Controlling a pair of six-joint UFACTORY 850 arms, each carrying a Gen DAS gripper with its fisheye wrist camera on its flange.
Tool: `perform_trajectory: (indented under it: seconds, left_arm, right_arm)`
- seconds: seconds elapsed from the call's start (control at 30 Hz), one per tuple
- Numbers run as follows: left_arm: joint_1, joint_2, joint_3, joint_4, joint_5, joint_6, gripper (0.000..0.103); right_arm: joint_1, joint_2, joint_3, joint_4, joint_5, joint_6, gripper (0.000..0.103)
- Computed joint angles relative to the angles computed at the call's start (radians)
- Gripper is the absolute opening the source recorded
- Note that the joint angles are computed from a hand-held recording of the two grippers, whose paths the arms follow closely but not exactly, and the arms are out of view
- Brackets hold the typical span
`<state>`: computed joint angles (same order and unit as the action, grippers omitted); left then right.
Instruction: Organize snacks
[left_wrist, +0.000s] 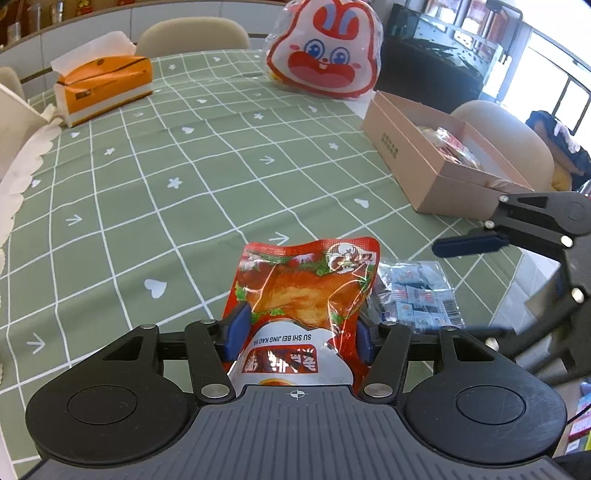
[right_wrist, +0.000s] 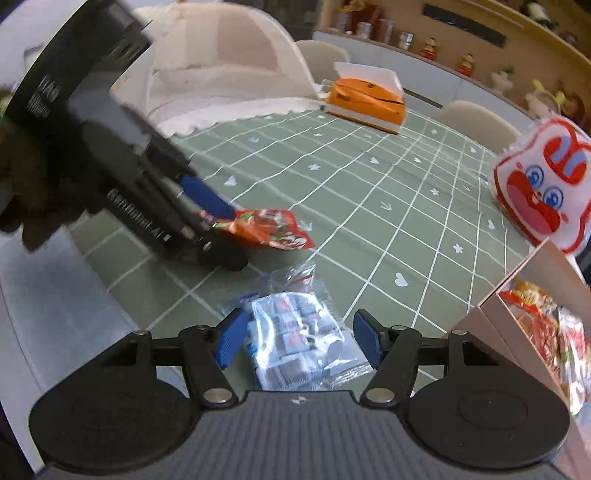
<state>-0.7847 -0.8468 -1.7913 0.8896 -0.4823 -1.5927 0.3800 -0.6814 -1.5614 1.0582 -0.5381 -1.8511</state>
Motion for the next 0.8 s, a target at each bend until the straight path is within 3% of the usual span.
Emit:
perform_trajectory:
  seconds: [0.1,0.23,0.37,0.43,0.5,0.6,0.73,0.8]
  left_arm:
    - [-0.002,0.001,0.004,0.017,-0.001,-0.021,0.062]
    - [-0.004,0.007,0.02,0.06,0.008,-0.074,0.062]
    - [-0.005,0.011,0.03,0.089,0.013,-0.108,0.061]
    - [-0.01,0.016,0.043,0.135,0.01,-0.158,0.061]
    - [-0.019,0.021,0.06,0.222,0.0,-0.248,0.057]
    - [-0.035,0.016,0.061,0.302,-0.038,-0.306,0.054]
    - [-0.048,0.015,0.062,0.369,-0.064,-0.319,0.051]
    - [-0.054,0.021,0.063,0.383,-0.064,-0.312,0.046]
  right_arm:
    - [0.006,0.022,0.037,0.03,0.008,-0.151,0.065]
    - [0.02,-0.027,-0.015,0.031,0.055,-0.101,0.068]
    - [0.016,-0.108,-0.136,-0.064,0.005,0.173,0.081]
    - [0.002,-0.169,-0.232,-0.131,-0.081,0.37,0.084]
    - [-0.004,-0.185,-0.253,-0.103,-0.087,0.46,0.084]
    - [0.015,-0.136,-0.183,-0.118,0.012,0.515,0.061]
    - [0.027,-0.062,-0.094,-0.2,0.075,0.627,0.047]
    - [0.02,-0.013,-0.036,-0.189,0.087,0.631,0.046]
